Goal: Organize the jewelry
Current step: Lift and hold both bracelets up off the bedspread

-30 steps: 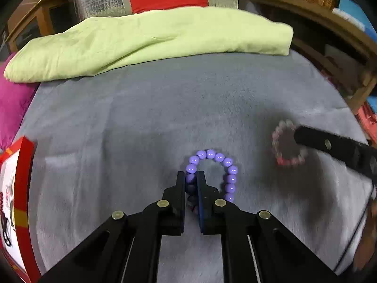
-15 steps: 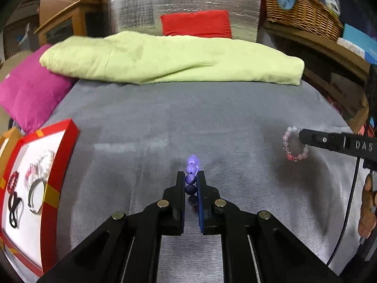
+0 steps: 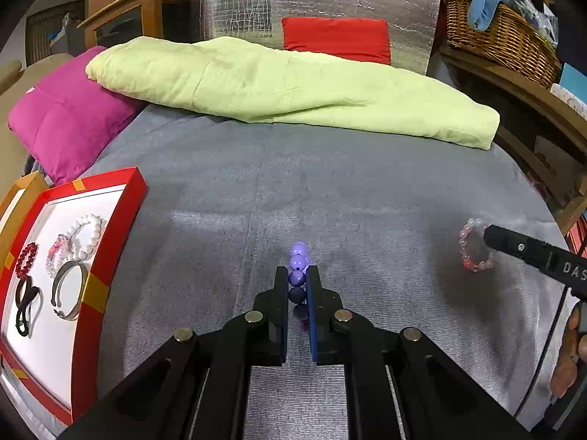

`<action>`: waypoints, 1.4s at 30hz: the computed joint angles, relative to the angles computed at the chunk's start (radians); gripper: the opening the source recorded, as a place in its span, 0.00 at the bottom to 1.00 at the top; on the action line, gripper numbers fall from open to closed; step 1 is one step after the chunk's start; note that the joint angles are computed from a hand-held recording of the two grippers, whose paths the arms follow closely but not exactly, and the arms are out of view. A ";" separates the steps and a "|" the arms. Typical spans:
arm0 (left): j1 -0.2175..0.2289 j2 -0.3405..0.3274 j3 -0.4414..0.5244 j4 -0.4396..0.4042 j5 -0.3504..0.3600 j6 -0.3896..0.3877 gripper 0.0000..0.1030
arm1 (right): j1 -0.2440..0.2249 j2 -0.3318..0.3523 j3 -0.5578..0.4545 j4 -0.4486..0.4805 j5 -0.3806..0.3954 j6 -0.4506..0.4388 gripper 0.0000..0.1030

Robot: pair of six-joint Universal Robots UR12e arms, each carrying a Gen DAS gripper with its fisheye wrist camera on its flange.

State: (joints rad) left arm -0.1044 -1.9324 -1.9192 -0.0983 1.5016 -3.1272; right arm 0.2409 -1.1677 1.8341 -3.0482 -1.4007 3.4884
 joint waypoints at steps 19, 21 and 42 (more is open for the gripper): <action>0.000 -0.005 0.006 -0.003 0.008 -0.011 0.09 | -0.002 -0.006 0.007 -0.021 -0.004 0.009 0.08; 0.000 -0.005 0.006 -0.002 0.009 -0.011 0.09 | -0.001 -0.006 0.007 -0.023 -0.005 0.008 0.08; 0.001 -0.002 0.003 0.003 0.014 -0.014 0.09 | -0.001 -0.009 0.010 -0.039 -0.004 0.002 0.08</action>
State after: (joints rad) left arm -0.1036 -1.9344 -1.9166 -0.0956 1.5161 -3.1414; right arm 0.2404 -1.1769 1.8441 -3.0876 -1.4047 3.4907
